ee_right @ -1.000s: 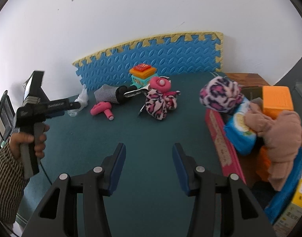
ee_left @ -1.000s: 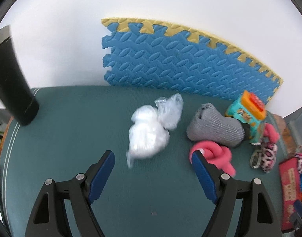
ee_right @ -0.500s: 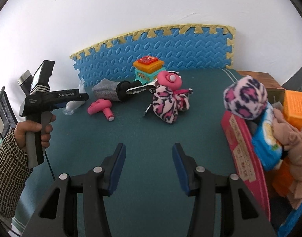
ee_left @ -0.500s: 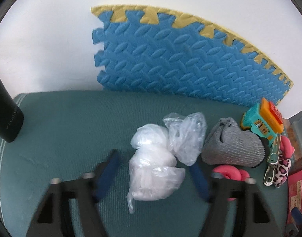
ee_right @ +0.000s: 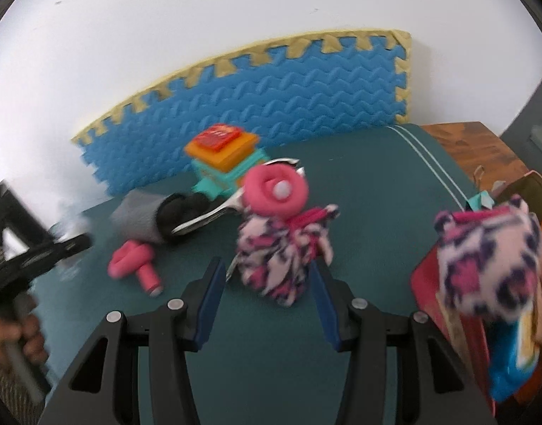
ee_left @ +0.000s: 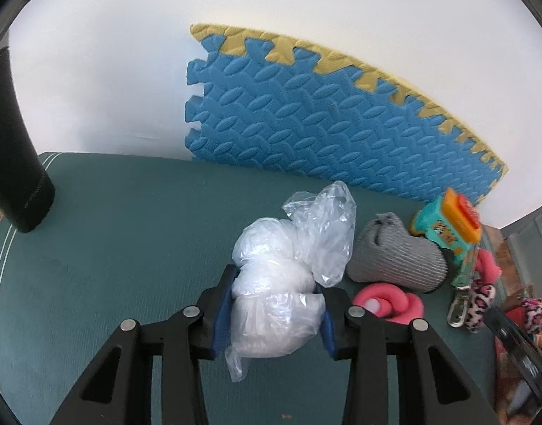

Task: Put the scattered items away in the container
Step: 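Grasp the pink leopard plush with the right tool while the left tool holds the bag, then carry both items to the tin box and open the right tool on the plush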

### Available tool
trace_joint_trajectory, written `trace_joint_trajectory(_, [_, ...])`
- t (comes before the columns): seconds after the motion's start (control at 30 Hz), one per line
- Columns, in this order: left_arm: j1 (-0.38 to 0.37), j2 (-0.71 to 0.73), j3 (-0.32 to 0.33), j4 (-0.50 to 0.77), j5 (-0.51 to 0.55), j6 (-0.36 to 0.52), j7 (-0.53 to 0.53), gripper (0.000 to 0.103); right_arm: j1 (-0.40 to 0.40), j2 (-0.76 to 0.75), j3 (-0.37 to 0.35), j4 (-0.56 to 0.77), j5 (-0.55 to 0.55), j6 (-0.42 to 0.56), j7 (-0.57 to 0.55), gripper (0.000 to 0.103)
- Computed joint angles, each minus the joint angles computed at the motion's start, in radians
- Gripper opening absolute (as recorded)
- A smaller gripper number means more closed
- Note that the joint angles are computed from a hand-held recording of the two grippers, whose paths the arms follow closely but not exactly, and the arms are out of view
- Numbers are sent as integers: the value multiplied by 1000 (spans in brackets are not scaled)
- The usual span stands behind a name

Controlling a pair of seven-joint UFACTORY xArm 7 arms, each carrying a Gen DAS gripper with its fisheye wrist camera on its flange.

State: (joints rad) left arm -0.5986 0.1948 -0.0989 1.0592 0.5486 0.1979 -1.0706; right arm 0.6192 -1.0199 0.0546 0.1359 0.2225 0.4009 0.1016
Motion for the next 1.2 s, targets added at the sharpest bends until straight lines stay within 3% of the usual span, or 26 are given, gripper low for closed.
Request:
trace_joint_trajectory(0.2, [2, -49, -26, -45, -12, -22, 3, 42, -16, 96, -11, 20, -2, -71, -11, 53])
trace_joint_trajectory(0.3, [4, -70, -43, -60, -18, -21, 4, 42, -21, 71, -7, 11, -16, -57, -17, 46])
trace_joint_trajectory(0.33, [5, -75, -49, -64, -21, -19, 5, 42, -12, 51, -16, 6, -14, -46, -24, 38])
trace_joint_trajectory(0.37, [5, -80, -56, -67, -23, -18, 6, 42, -2, 29, -21, 1, -10, -32, -27, 33])
trace_joint_trajectory(0.6, [-9, -109, -94, -79, 3, -2, -31, 42, 32, -176, -18, -42, 21, 111, -23, 31])
trace_joint_trajectory(0.8, [-24, -144, -135, -89, 32, 14, -72, 42, 12, -471, -18, -68, 36, 307, -6, 31])
trace_joint_trajectory(0.97, [-41, -157, -175, -73, 33, 30, -68, 42, -98, -747, -65, -55, 29, 519, -24, 31])
trace_joint_trajectory(1.07, [-62, -150, -196, -47, 26, 33, -54, 42, -228, -882, -160, -30, -6, 654, -68, 31])
trace_joint_trajectory(1.2, [-103, -126, -212, -1, 24, 46, -35, 42, -414, -948, -321, 29, -98, 779, -154, 31])
